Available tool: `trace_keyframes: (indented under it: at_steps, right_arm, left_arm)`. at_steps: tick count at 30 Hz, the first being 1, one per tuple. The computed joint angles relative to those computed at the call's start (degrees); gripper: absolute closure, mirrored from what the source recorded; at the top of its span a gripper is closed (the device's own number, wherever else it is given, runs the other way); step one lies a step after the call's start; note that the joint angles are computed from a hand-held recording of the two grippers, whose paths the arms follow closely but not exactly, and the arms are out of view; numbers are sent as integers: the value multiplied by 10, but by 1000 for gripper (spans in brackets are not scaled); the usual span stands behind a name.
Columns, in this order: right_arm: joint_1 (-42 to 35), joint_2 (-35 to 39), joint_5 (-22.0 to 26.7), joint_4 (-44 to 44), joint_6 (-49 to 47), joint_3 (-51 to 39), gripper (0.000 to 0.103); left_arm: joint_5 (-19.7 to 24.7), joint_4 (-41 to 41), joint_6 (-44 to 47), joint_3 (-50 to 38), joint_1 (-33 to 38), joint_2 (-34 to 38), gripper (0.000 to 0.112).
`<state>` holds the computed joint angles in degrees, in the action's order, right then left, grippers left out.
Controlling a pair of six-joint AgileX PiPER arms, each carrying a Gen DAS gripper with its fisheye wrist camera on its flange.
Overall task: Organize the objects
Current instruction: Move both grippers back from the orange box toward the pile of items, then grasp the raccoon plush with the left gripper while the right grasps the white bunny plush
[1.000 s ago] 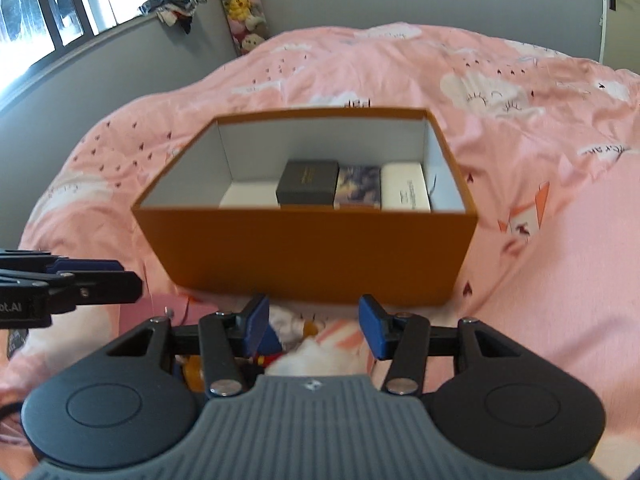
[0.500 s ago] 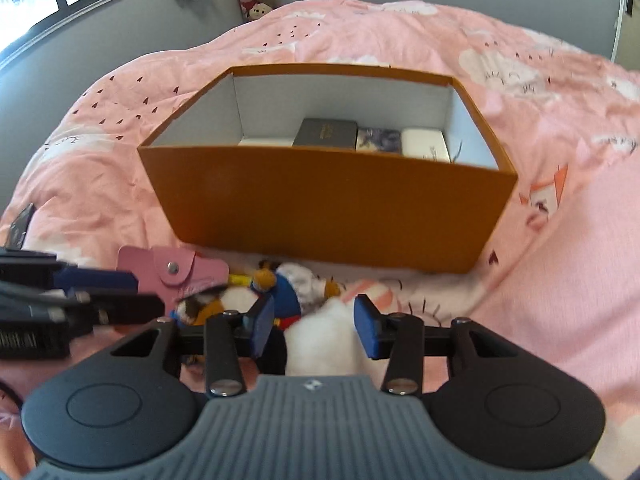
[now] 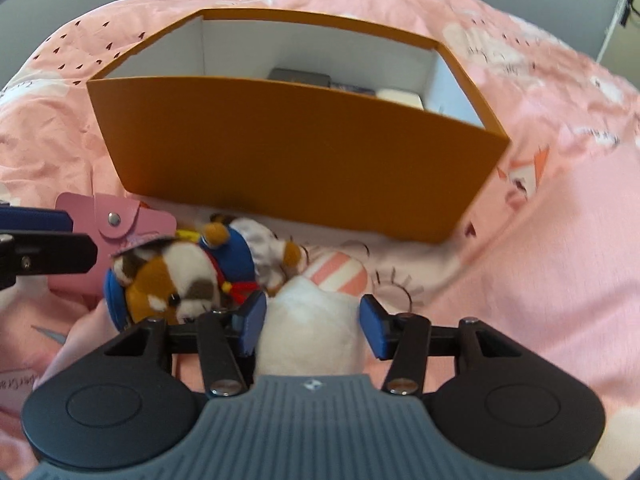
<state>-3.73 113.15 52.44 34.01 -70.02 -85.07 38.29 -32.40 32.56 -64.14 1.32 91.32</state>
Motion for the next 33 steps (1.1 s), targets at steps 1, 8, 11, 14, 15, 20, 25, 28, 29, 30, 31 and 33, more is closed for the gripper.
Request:
trace_keyframes:
  at_steps: [1,8,11,14,15,20,25,28,29,30,31,33]
  right_arm:
    - [-6,4,13,-5,8,-11,50]
    - [-33,18,70,-30,40,-52,50]
    - [-49,11,62,-26,47,-49,54]
    - [-60,7,44,-25,57,-47,64]
    - [-63,10,44,-28,63,-52,65]
    - [-72,36,60,-38,105,-91,65]
    - [-73,36,54,-29,108,-94,65]
    - [-76,26,47,-16,99,-84,64]
    - [-77,21,45,-11,96,-81,64]
    - [-79,18,46,-5,92,-79,63]
    - [-79,16,47,-1,88,-78,61]
    - [-79,15,52,4,83,-81,54]
  left_arm:
    - [5,2,9,-6,-4,4,63]
    - [27,126,21,-66,-71,41,59]
    - [54,155,26,-103,-88,75,56]
    - [73,169,19,-136,-94,114,56]
    - [76,172,15,-144,-94,125,56]
    - [104,140,26,-178,-80,171,52]
    - [103,130,6,-183,-83,178,57]
    - [85,133,-22,-167,-87,165,60]
    - [76,137,-33,-158,-90,157,62]
    - [66,140,-47,-151,-92,149,68]
    - [56,136,-57,-145,-92,142,79]
    - [50,105,-56,-140,-84,131,90]
